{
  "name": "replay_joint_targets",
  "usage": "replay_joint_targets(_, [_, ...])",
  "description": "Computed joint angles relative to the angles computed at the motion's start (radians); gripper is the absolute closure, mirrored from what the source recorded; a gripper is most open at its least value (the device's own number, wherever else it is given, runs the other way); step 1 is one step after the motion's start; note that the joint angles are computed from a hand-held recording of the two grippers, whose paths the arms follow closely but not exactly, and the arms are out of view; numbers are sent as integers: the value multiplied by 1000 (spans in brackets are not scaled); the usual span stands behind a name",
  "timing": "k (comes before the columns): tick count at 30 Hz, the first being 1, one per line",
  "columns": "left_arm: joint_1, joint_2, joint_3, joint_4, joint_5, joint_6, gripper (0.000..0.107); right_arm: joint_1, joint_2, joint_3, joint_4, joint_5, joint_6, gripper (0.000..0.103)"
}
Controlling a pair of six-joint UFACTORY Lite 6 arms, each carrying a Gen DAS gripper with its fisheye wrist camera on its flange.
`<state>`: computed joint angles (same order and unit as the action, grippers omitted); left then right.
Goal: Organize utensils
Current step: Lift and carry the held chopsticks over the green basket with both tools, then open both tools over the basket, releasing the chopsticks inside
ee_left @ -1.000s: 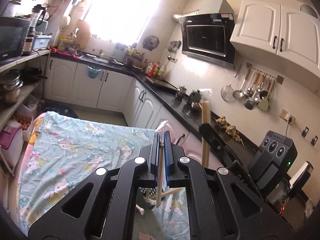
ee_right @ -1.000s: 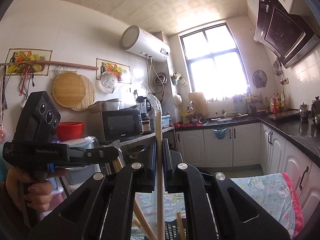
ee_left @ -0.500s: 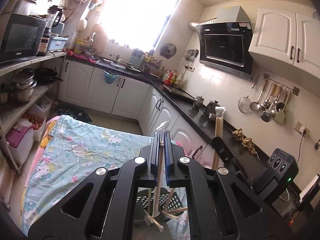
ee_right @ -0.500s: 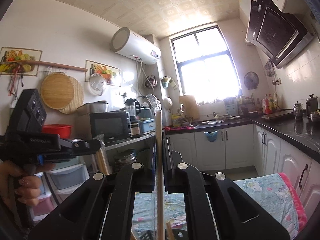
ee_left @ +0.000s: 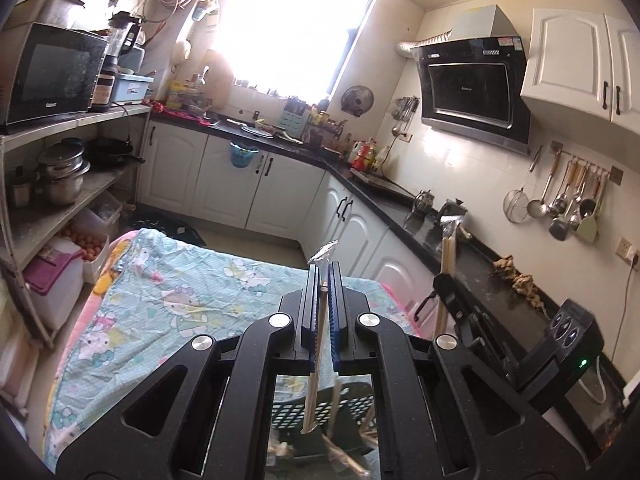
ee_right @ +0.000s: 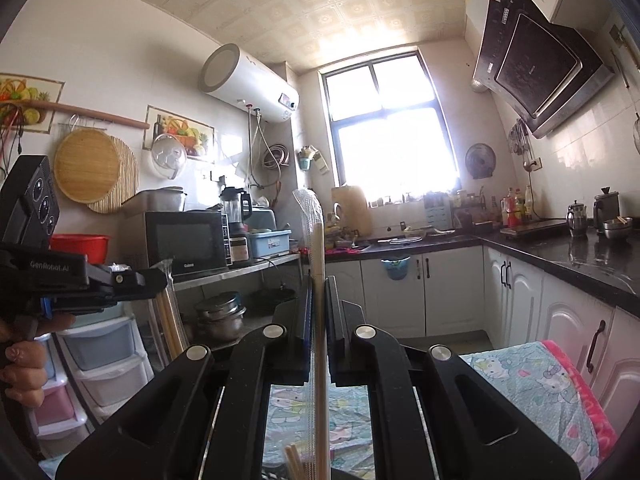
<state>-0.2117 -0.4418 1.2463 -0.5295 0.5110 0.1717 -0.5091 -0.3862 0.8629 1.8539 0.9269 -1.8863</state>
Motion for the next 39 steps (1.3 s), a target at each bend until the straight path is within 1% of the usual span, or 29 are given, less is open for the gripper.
replay_joint_targets(7, [-23,-23,-100,28,-79,-5,105,55,24,-52,87,-45,-124,96])
replay_joint_targets(12, [-33,-27,-145,10,-108,14,105,51,46,-85,117,-36,-176,96])
replay_joint_targets(16, [-45,-34,-180,7,-122,13,105,43,48,-101,123,-31,-184,83])
replay_joint_targets(20, [-56,-41,-201,13,-125,4,105,13,39,-112,88,-5,-148,80])
replay_joint_targets(21, [-57,-45,-208,11,-126,6,105,2,31,-118,73,3,-135,75])
replay_joint_targets(22, [-58,-48,-215,11,-126,7,105,-14,24,-121,54,14,-122,71])
replay_joint_targets(26, [-64,-59,-237,28,-124,-9,105,-74,-9,-135,-34,74,-58,64])
replay_joint_targets(27, [-65,-61,-241,33,-124,-14,105,-90,-16,-136,-52,89,-40,60])
replay_joint_targets(30, [-76,-78,-258,64,-120,-47,105,-161,-37,-141,-113,162,24,58])
replay_joint_targets(32, [-81,-86,-266,70,-114,-51,105,-211,-56,-149,-145,211,46,54])
replay_joint_targets(33, [-84,-90,-271,75,-112,-55,102,-250,-68,-154,-167,250,60,53])
replay_joint_targets(34, [-87,-95,-276,79,-108,-60,97,-279,-76,-158,-184,279,71,52])
replay_joint_targets(35, [-89,-95,-277,78,-107,-59,94,-312,-84,-159,-205,313,85,51])
replay_joint_targets(37, [-98,-107,-288,103,-104,-85,84,-369,-90,-159,-241,366,108,48])
replay_joint_targets(39, [-103,-123,-299,114,-101,-95,81,-426,-96,-160,-271,413,124,47])
